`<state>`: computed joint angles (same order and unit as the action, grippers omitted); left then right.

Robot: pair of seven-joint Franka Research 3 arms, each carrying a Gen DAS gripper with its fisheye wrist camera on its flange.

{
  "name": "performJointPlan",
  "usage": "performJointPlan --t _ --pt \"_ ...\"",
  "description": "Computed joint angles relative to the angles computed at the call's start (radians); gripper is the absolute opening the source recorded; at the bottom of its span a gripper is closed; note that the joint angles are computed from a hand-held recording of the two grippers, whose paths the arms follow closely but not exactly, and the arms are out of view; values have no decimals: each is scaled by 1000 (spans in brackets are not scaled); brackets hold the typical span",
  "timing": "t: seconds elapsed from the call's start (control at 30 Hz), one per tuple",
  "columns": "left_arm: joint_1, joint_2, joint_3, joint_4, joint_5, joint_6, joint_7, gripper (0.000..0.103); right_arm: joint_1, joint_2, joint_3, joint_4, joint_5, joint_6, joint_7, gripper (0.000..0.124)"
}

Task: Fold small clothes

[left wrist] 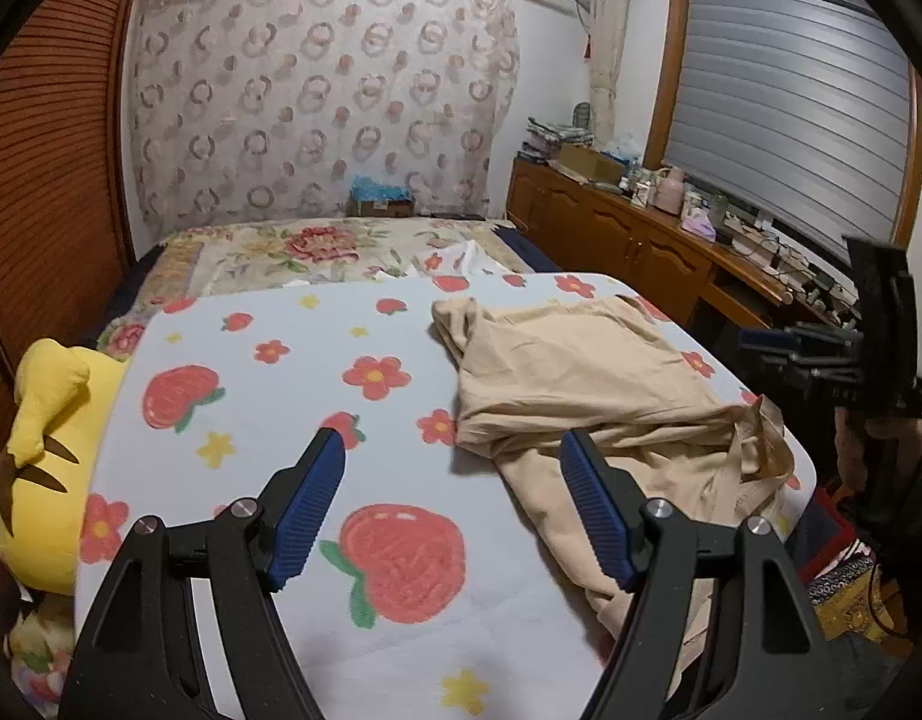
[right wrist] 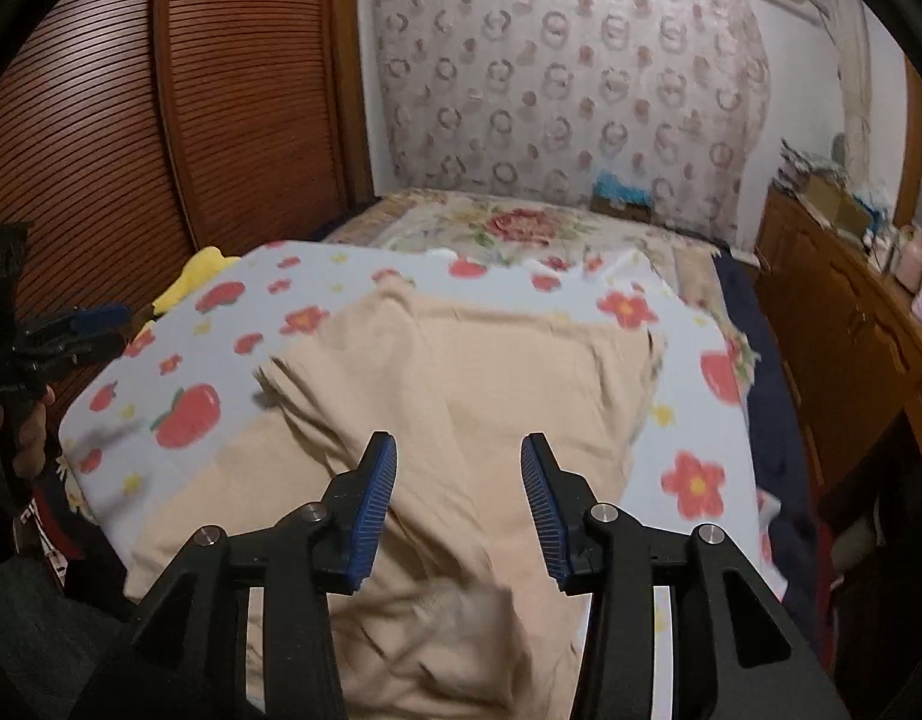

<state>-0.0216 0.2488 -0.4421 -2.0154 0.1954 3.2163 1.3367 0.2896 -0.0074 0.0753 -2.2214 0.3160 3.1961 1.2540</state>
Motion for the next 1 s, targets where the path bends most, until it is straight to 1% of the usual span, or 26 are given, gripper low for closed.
performJointPlan --t 0.07,0.1,0.13,0.17,0.27,0.3,0.37,0.43,0.53,0.6,0.7,0.73,0.83,0.93,0.97,1.0 --pt "-25 -8 32 -6 7 8 -15 75 6 10 5 22 3 -7 -22 45" --pt "-33 -12 46 -10 10 14 -23 75 9 18 8 39 3 -15 -34 45" --pt "-44 -15 60 -12 15 20 -32 75 10 28 17 60 33 -26 -75 45" --pt "-54 -18 76 -15 20 25 -43 75 14 44 18 84 24 -38 -78 45" --pt "-50 -21 83 -20 33 33 -64 75 23 109 26 175 4 -88 -93 45" --pt "-51 -22 87 -22 38 36 -71 75 21 132 35 209 12 -114 -107 45" --pt "-48 -20 88 -22 47 37 -82 75 1 188 64 298 57 -199 -161 45" --pt "-50 -19 94 -22 55 35 -91 75 4 257 61 402 60 -310 -163 45" --pt "-38 -19 85 -26 62 33 -99 75 34 349 30 528 1 -413 -113 45" --pt "-30 -18 78 -30 65 34 -103 75 55 401 9 598 -49 -462 -84 45" --pt "-1 -14 49 -31 65 30 -99 75 71 462 2 677 -89 -523 -59 45" --pt "13 -13 35 -34 64 29 -95 75 73 473 2 692 -96 -539 -57 45" --pt "20 -12 28 -37 62 28 -94 75 83 503 -9 728 -129 -569 -40 45" --pt "53 -5 -7 -35 54 25 -85 75 88 530 -13 771 -149 -592 -31 45" --pt "48 -3 -1 -35 53 29 -87 75 90 530 -14 773 -155 -596 -29 45" --pt "24 -5 26 -35 55 35 -96 75 93 533 -17 777 -165 -601 -27 45"
